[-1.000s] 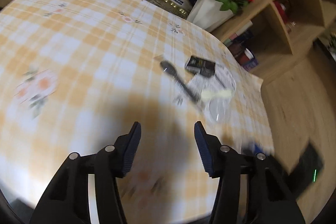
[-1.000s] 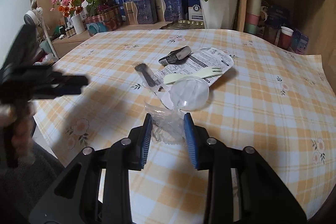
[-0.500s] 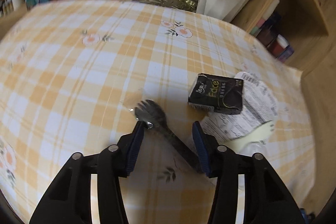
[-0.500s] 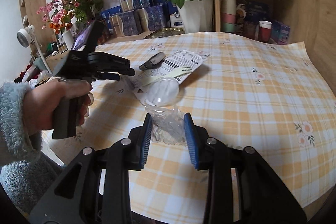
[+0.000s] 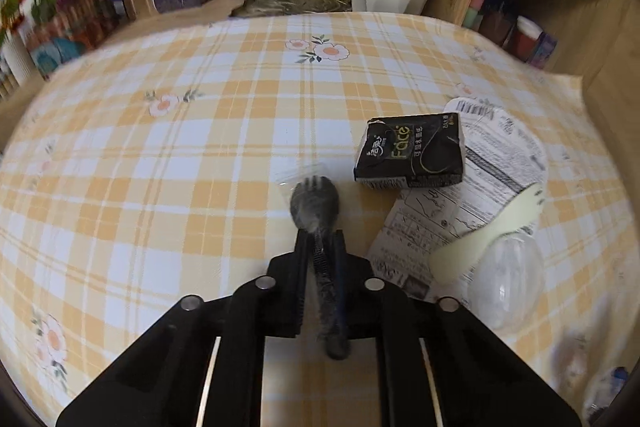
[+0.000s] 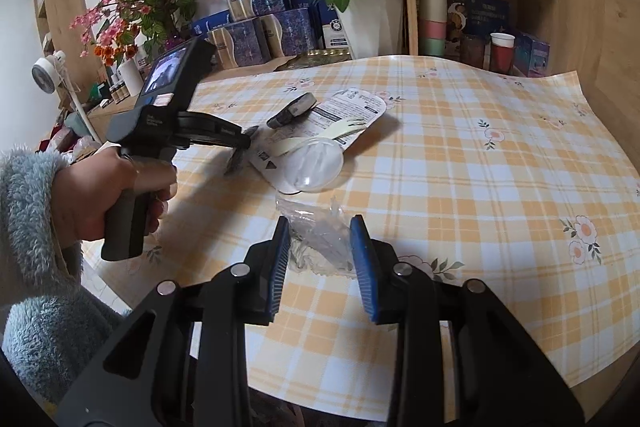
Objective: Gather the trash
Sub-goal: 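Grasp the clear plastic bag with the right tool while the left tool grasps the black spoon, then carry the black spoon and the plastic bag down over the maroon bin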
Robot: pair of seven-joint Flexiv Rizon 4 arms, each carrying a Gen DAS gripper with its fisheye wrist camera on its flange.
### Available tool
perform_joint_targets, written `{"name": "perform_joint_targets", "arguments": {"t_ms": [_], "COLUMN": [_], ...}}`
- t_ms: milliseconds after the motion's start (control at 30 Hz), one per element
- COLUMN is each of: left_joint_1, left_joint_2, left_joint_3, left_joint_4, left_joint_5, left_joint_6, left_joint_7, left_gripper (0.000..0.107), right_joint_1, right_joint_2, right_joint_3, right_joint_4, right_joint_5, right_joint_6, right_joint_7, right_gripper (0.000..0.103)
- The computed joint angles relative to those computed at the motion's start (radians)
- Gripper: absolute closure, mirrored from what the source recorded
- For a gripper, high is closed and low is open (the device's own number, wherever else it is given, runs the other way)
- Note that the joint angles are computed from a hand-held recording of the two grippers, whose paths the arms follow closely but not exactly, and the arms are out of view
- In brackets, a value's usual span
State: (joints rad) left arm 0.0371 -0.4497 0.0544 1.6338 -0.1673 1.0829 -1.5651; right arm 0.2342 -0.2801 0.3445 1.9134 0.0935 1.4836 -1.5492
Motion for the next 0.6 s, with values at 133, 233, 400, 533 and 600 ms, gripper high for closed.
{"name": "perform_joint_targets", "arguments": {"t_ms": [133,233,400,533,600], "left_joint_1": [0.093,0.15,0.13,0.084,0.055], "left_joint_2": [0.071,0.149,0.279,0.381,0.443], "left_joint_3": [-0.113,-0.188,-0.166,-0.104,-0.069], "left_joint_4": [0.147,0.257,0.386,0.474,0.525], "left_joint_5": [-0.2,-0.404,-0.562,-0.598,-0.6], "left_joint_6": [0.113,0.138,0.132,0.109,0.09], "left_joint_7": [0.162,0.326,0.492,0.565,0.598], "left_gripper": [0.097,0.097,0.097,0.097,0.097], "right_joint_1": [0.017,0.009,0.021,0.03,0.047], "right_joint_2": [0.022,0.039,0.072,0.107,0.127], "right_joint_3": [-0.013,0.005,0.013,0.027,0.02], "right_joint_4": [0.018,0.023,0.044,0.058,0.071], "right_joint_5": [-0.017,0.008,0.047,0.099,0.107], "right_joint_6": [-0.011,-0.023,-0.023,-0.032,-0.033], "right_joint_7": [0.013,-0.005,-0.026,-0.052,-0.056], "right_gripper": [0.069,0.069,0.069,0.069,0.069]}}
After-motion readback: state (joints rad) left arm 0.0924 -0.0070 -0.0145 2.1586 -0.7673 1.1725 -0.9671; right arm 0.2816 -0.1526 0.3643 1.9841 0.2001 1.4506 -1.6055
